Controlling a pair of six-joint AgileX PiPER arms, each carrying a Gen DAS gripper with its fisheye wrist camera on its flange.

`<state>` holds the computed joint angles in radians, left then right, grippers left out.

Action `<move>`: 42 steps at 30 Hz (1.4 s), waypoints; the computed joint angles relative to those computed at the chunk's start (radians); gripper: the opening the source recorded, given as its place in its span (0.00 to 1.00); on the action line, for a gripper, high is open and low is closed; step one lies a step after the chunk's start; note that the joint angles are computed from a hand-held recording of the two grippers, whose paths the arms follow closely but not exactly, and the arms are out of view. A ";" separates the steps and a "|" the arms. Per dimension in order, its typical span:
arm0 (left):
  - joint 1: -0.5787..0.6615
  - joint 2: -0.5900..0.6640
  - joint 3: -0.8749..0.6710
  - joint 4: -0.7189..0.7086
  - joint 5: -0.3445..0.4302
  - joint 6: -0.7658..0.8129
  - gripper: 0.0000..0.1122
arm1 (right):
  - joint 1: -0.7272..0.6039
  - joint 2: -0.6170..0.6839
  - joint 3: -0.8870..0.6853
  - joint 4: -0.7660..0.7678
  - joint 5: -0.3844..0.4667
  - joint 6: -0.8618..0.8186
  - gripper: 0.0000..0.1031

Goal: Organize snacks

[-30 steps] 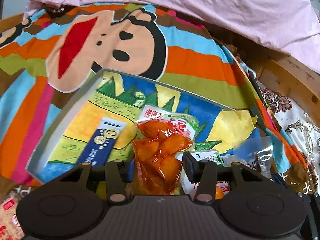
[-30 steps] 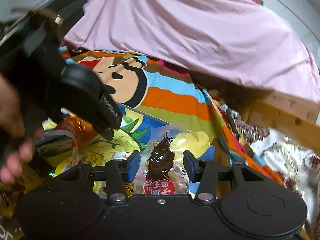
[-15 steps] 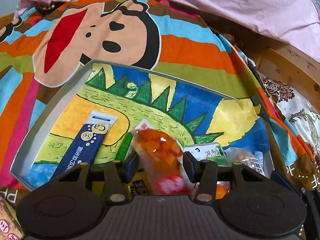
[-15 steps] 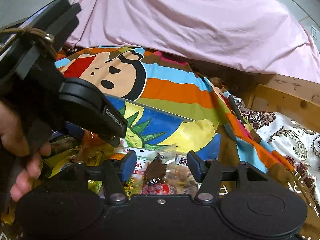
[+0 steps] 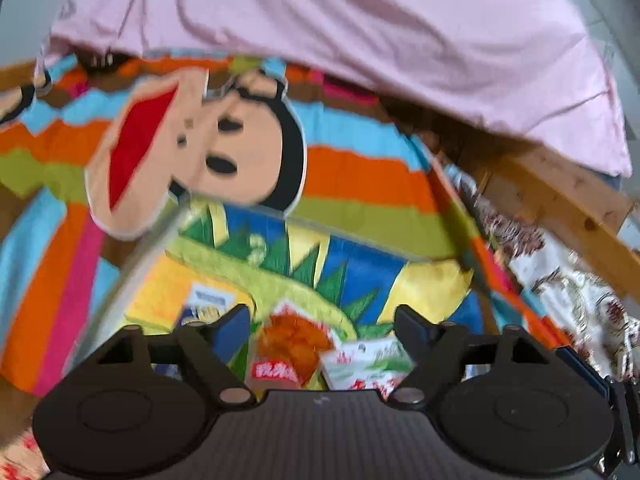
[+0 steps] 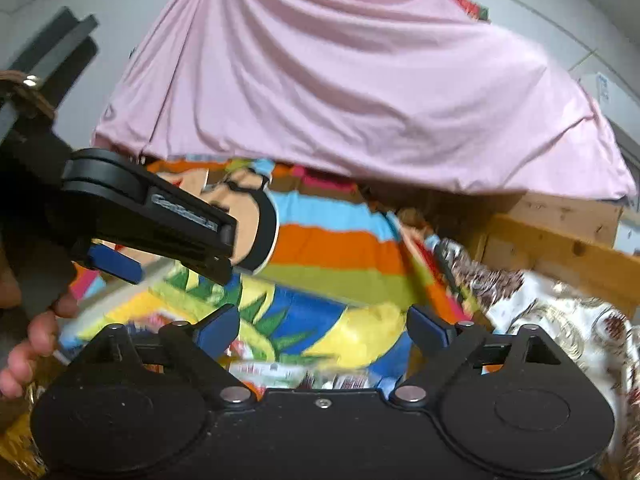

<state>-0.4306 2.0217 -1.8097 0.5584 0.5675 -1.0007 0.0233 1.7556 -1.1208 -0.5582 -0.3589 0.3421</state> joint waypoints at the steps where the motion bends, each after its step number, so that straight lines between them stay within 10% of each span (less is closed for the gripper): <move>1: -0.005 -0.016 0.010 0.030 0.002 -0.017 0.79 | -0.004 -0.018 0.009 0.001 -0.008 0.004 0.91; 28: -0.250 -0.559 0.391 0.412 0.341 -0.292 0.91 | -0.088 -0.530 0.311 -0.281 -0.158 0.425 0.99; 42: -0.266 -0.892 0.770 0.460 0.400 -0.417 0.91 | 0.071 -0.766 0.514 -0.366 -0.036 0.482 0.99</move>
<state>-0.6969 1.1293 -1.0392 1.0181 0.9679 -1.4175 0.0948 0.9897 -0.6067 -0.9246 -0.3949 0.8240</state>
